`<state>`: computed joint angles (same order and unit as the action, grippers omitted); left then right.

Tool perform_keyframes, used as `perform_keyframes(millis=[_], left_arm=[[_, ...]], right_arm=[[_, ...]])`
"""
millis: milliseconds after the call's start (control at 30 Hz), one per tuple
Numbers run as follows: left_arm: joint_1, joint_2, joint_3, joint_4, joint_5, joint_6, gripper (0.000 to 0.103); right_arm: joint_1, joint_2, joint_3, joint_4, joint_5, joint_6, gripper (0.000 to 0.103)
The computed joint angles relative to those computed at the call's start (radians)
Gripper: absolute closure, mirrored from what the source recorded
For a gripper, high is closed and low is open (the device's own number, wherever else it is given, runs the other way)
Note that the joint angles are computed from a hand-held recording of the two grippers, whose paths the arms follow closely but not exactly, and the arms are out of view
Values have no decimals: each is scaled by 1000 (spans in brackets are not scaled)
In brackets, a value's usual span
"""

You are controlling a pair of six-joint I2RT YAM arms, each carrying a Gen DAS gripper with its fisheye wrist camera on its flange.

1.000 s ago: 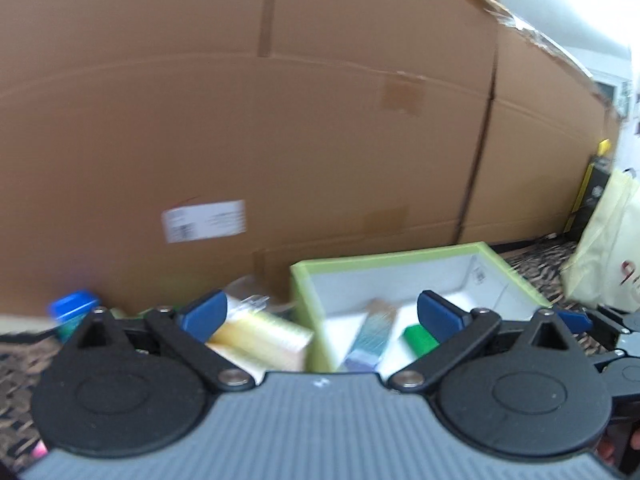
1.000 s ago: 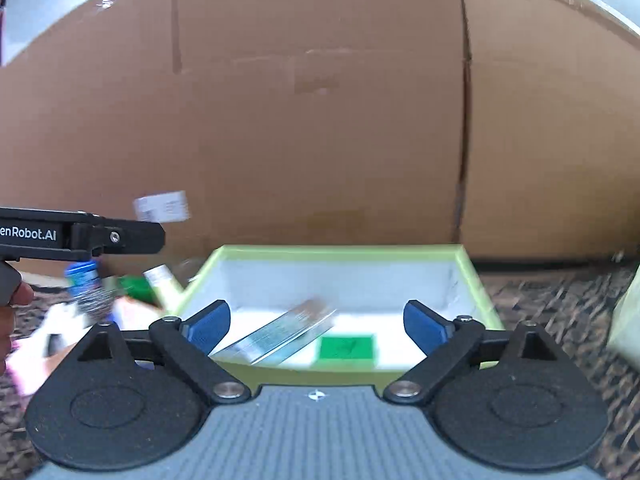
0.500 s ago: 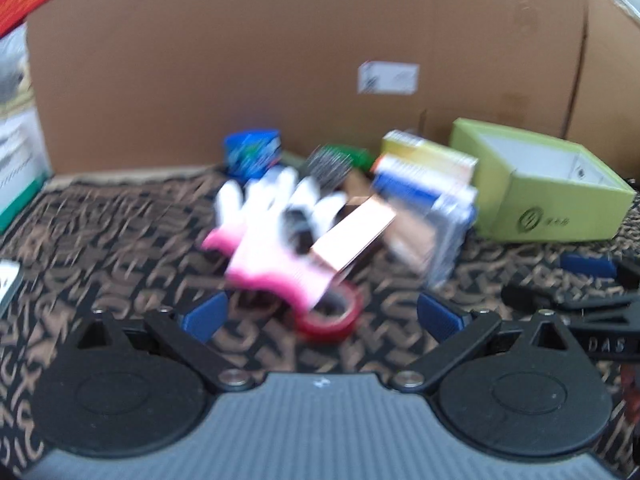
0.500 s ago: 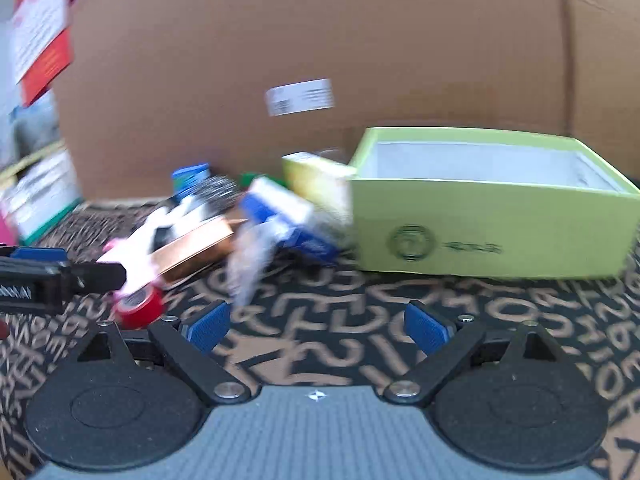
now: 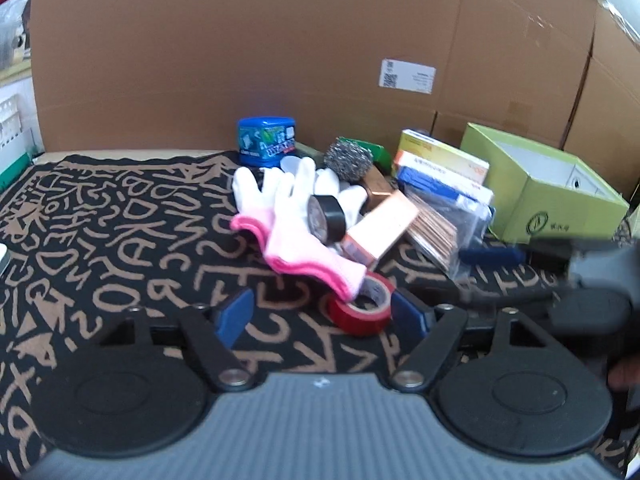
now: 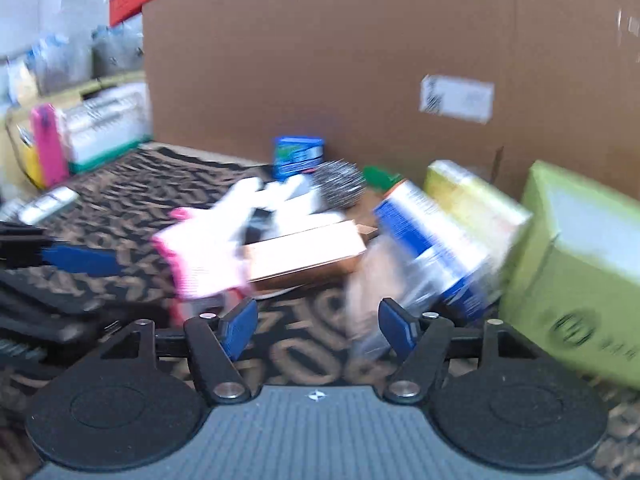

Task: Organize objects
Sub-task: 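Grasp the copper box with the left tool while the right tool grasps the red tape roll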

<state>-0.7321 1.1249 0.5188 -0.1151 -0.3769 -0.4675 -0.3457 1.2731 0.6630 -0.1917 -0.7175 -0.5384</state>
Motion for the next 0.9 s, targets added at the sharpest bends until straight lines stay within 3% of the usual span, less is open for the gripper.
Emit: perform_keyframes(millis=[100, 233, 333, 600, 667, 733, 900], left_arm=[[60, -5, 20, -3, 47, 11, 33], [94, 3, 52, 36, 91, 77, 33], [94, 89, 119, 55, 122, 142, 33], [39, 486, 397, 67, 105, 270, 33], [34, 550, 435, 71, 92, 279, 41], [26, 581, 463, 44, 81, 283, 59], [12, 510, 391, -4, 123, 229, 71]], right_arm=[[37, 4, 2, -68, -22, -46, 35], [142, 5, -32, -16, 21, -6, 35], [192, 18, -48, 34, 58, 19, 53], [-75, -59, -55, -182, -60, -165, 53], [-165, -65, -47, -250, -88, -229, 52], [-246, -70, -36, -317, -102, -293, 52], [-409, -46, -1, -456, -137, -416, 52]])
